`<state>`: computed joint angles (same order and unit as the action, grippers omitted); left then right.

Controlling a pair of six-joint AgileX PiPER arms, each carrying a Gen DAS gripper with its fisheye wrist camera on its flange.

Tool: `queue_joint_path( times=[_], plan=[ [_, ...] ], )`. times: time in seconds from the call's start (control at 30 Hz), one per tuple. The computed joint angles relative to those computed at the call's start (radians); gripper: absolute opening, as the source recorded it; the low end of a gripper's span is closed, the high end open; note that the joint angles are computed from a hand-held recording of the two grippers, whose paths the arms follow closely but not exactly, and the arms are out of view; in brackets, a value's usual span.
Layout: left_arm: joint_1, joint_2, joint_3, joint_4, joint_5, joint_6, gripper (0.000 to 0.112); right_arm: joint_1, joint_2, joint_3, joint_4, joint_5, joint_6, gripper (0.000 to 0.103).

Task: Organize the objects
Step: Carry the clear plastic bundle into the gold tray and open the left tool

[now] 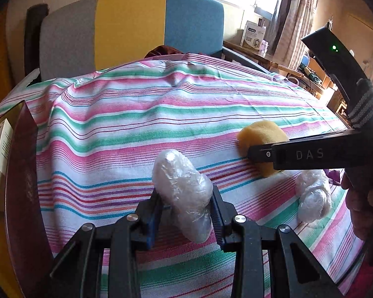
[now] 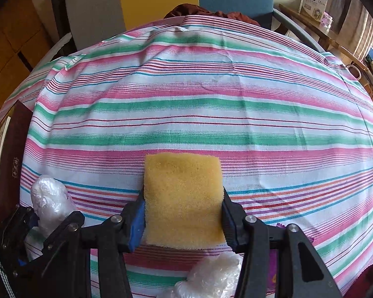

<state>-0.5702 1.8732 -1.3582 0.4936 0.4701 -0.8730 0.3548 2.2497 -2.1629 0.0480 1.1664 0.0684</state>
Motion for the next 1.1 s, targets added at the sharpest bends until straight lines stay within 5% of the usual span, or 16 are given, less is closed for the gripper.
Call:
queue_joint_path(
  times=[0.13, 0.33, 0.5, 0.73, 1.1],
  plan=[
    [-0.025, -0.002, -0.024, 0.042, 0.071, -0.023, 0.036, 0.016, -0.027, 0.054, -0.037, -0.038, -0.006, 0.052],
    [-0.072, -0.135, 0.047, 0.089, 0.081, -0.061, 0.036, 0.005, -0.027, 0.055, -0.007, -0.04, -0.024, 0.051],
    [-0.112, -0.261, 0.083, 0.165, 0.177, -0.103, 0.036, 0.018, -0.026, 0.059, -0.035, -0.053, -0.034, 0.051],
    [-0.079, -0.417, 0.171, 0.174, 0.277, -0.142, 0.036, 0.031, -0.042, 0.093, -0.065, -0.084, -0.034, 0.052],
    [-0.014, -0.566, 0.278, 0.219, 0.319, -0.193, 0.036, 0.046, -0.059, 0.132, -0.107, -0.123, -0.027, 0.052]
  ],
)
